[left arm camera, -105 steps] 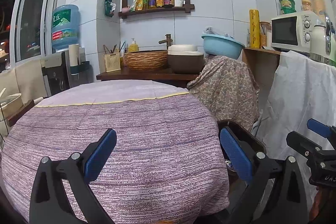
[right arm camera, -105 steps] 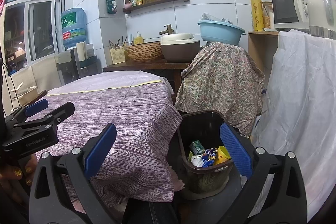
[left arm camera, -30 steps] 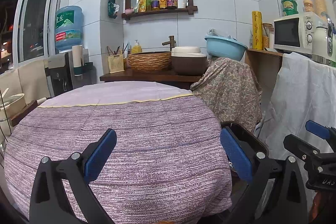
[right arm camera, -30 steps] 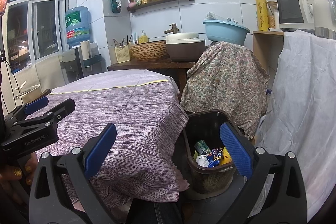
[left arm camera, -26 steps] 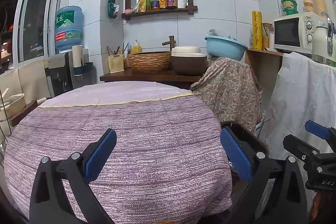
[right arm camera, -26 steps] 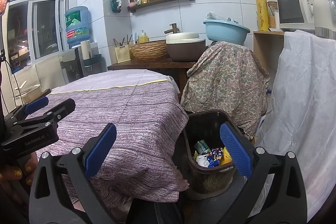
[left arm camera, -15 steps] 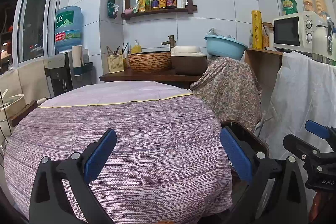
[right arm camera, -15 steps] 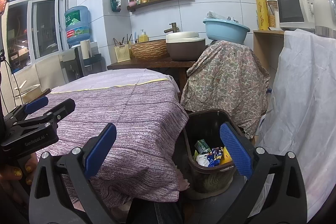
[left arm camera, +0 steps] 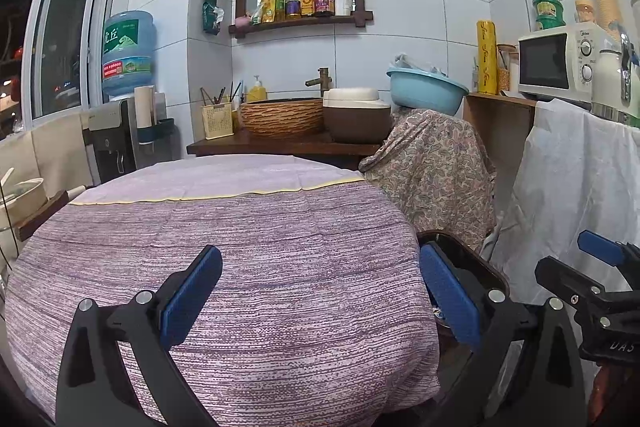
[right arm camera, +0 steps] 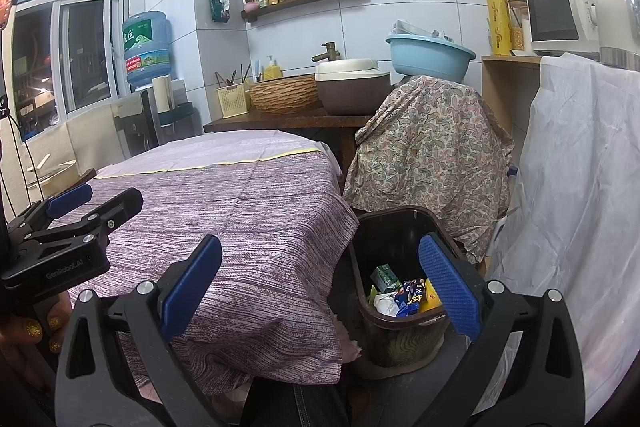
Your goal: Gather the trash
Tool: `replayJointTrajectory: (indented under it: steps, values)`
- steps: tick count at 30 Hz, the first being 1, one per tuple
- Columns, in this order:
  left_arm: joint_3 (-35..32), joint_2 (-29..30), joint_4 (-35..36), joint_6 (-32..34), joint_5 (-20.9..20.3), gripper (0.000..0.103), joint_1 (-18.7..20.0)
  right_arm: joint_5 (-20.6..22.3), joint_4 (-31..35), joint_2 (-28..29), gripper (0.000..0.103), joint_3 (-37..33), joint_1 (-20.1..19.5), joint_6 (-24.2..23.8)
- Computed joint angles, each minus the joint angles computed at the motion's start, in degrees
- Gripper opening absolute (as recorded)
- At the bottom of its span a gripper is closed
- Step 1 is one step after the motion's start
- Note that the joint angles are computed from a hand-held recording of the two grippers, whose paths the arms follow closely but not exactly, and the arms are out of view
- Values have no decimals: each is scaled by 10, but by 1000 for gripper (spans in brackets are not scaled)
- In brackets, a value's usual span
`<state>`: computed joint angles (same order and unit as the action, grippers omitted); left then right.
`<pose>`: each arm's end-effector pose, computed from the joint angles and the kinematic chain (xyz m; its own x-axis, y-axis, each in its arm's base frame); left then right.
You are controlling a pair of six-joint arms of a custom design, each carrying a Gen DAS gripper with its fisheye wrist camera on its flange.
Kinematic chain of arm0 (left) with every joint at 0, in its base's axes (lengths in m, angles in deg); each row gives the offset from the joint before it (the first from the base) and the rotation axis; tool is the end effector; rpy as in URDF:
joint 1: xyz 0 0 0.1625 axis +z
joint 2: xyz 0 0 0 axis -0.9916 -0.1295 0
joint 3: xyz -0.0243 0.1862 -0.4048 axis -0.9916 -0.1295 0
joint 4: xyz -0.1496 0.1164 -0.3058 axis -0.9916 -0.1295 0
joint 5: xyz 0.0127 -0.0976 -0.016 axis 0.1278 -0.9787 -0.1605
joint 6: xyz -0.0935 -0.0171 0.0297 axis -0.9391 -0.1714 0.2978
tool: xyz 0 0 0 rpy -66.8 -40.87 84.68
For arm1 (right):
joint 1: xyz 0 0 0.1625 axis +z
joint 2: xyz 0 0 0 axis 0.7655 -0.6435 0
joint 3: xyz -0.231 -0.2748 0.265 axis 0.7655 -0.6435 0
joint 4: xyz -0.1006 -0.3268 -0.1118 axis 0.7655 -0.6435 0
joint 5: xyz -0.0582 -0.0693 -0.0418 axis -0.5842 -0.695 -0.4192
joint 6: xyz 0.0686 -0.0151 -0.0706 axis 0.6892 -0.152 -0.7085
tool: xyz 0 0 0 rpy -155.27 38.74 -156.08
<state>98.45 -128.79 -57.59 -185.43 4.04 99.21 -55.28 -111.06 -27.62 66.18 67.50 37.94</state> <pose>-0.3728 -0.3517 0.2648 -0.6326 -0.3429 -0.6944 0.5908 0.3661 -0.7190 0.3279 -0.4038 0.2896 -0.7154 -0.4909 0.4972 -0.6948 0.4247 -0.5805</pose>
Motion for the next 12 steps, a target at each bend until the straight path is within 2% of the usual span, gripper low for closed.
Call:
replayJointTrajectory:
  steps: [12]
  values:
    - [-1, 3, -4, -1, -5, 98, 1, 1, 2, -1, 97, -1, -1, 0]
